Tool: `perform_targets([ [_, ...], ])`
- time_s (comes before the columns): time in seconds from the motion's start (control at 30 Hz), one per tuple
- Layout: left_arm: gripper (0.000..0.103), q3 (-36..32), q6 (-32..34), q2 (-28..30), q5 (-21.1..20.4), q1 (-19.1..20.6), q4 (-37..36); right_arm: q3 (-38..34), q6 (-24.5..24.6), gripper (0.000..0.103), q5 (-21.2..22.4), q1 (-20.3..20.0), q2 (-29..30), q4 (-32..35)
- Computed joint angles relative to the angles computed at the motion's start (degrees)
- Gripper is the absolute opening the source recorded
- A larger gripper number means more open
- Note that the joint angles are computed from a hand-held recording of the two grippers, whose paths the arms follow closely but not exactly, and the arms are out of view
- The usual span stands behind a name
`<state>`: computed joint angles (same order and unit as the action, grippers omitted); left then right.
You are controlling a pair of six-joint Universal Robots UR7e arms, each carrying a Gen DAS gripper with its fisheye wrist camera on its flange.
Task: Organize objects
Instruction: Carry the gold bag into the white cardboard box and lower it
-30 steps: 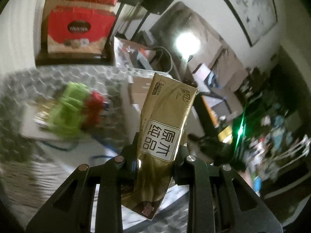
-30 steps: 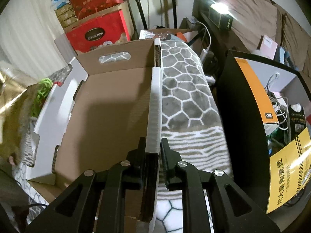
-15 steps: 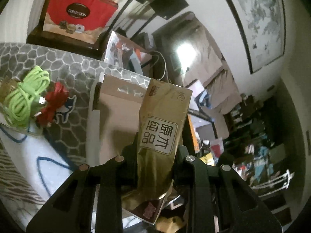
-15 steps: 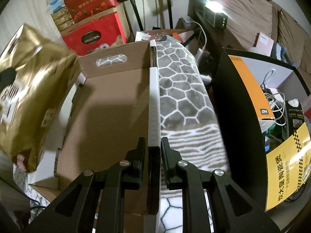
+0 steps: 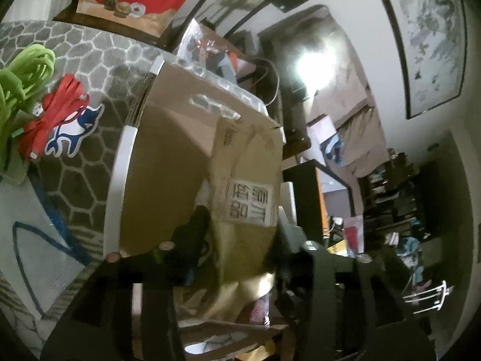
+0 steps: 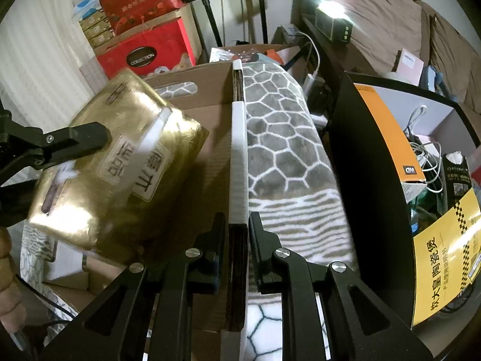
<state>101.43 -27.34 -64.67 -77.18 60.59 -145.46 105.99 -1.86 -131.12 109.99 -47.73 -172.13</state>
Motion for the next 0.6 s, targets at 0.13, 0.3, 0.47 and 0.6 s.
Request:
perform_targets([
  [0.13, 0.062, 0.10, 2.33, -1.46, 4.30, -1.83, 3.10, -0.03, 0.03, 0.015, -0.03, 0.05, 0.06, -0.03],
  [0.3, 0.059, -1.13, 6.87, -1.98, 8.53, -3.14, 11.40, 0.04, -0.03, 0.015, -0.13, 0.02, 0.09, -0.26],
  [0.47, 0.030, -0.86, 9.73, -2.29, 10.94, -4.38, 16.17, 0.09, -0.07, 0.015, -0.17, 0.04, 0.04, -0.25],
  [0.6, 0.027, -1.14, 9.48, -1.25, 11.11, -4.84, 17.08, 0.06, -0.07, 0.015, -0.75, 0.30, 0.17, -0.23],
])
